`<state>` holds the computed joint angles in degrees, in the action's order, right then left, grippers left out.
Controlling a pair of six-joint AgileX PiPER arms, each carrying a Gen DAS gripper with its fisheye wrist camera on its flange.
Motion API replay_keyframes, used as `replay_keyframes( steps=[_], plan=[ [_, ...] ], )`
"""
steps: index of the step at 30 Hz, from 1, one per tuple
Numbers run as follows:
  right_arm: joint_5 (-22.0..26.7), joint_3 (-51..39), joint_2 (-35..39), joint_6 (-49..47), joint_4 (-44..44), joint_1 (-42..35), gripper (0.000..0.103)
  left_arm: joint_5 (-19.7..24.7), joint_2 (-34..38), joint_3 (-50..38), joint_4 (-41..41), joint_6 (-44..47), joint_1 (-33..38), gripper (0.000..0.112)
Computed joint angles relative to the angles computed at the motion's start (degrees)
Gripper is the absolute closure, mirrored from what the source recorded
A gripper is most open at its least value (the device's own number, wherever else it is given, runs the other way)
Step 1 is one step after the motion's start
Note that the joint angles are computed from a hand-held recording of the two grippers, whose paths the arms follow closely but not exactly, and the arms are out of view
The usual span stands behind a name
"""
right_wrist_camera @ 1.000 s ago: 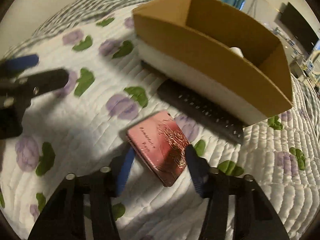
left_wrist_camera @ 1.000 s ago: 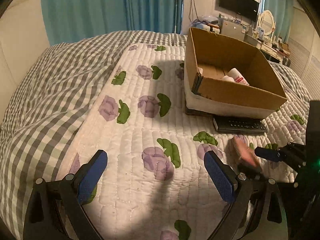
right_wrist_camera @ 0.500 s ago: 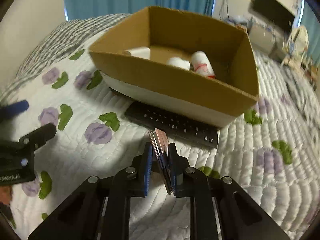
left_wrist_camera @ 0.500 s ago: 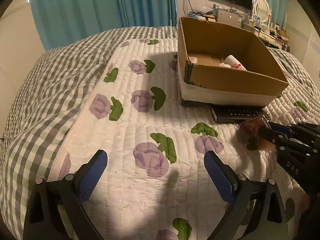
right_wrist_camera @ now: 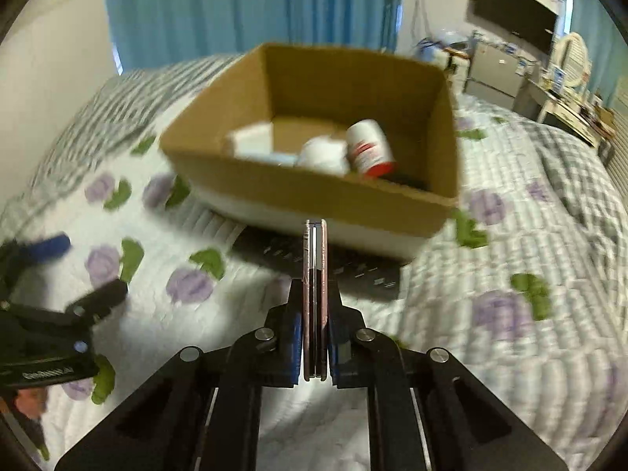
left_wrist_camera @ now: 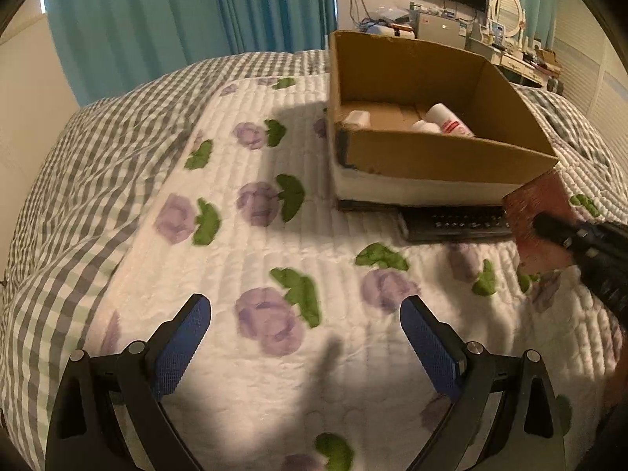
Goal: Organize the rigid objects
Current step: 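Grasp the pink card box edgewise with the right tool, then grasp the black remote with the left tool while the right tool holds the pink box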
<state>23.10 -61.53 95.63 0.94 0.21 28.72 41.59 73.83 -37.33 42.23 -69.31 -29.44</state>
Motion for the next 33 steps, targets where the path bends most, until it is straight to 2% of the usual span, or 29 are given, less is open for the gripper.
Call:
replay_keyframes(
  steps=[3, 6, 8, 16, 23, 28, 31, 33],
  plan=[
    [0.72, -0.52, -1.03, -0.54, 2.57, -4.54, 0.094, -0.55, 3.05, -2.36, 0.50, -0.69, -0.69, 0.013],
    [3.38, -2.81, 1.15, 5.13, -0.43, -8.59, 0.094, -1.88, 5.88, -4.12, 0.18, -0.30, -0.31, 0.013],
    [5.71, -4.31, 3.30, 1.50, 4.96, -11.49, 0.094, -2.38, 6.93, -4.48, 0.25, -0.45, -0.02, 0.013],
    [10.29, -12.67, 12.50, 0.33, 5.44, -10.18, 0.093, -6.31, 6.35, -2.42, -2.83, 1.69, 4.24, 0.013],
    [10.63, -8.90, 8.85, -6.78, 8.95, -7.59, 0.093, -6.15, 4.32, -1.45, -2.27, 1.64, 4.18, 0.013],
    [13.12, -4.40, 4.60, -21.45, 20.54, -2.23, 0.093, -3.95, 3.82, -1.47, -1.31, 0.49, 4.01, 0.013],
    [8.95, -2.05, 1.56, -16.81, 14.32, 1.12, 0.093, -3.52, 3.91, -1.40, -1.58, 0.13, 4.57, 0.013],
    [8.76, -2.61, 1.37, -15.84, 15.43, -0.78, 0.093, -3.58, 4.90, -1.89, -1.69, 0.13, 4.65, 0.013]
  ],
)
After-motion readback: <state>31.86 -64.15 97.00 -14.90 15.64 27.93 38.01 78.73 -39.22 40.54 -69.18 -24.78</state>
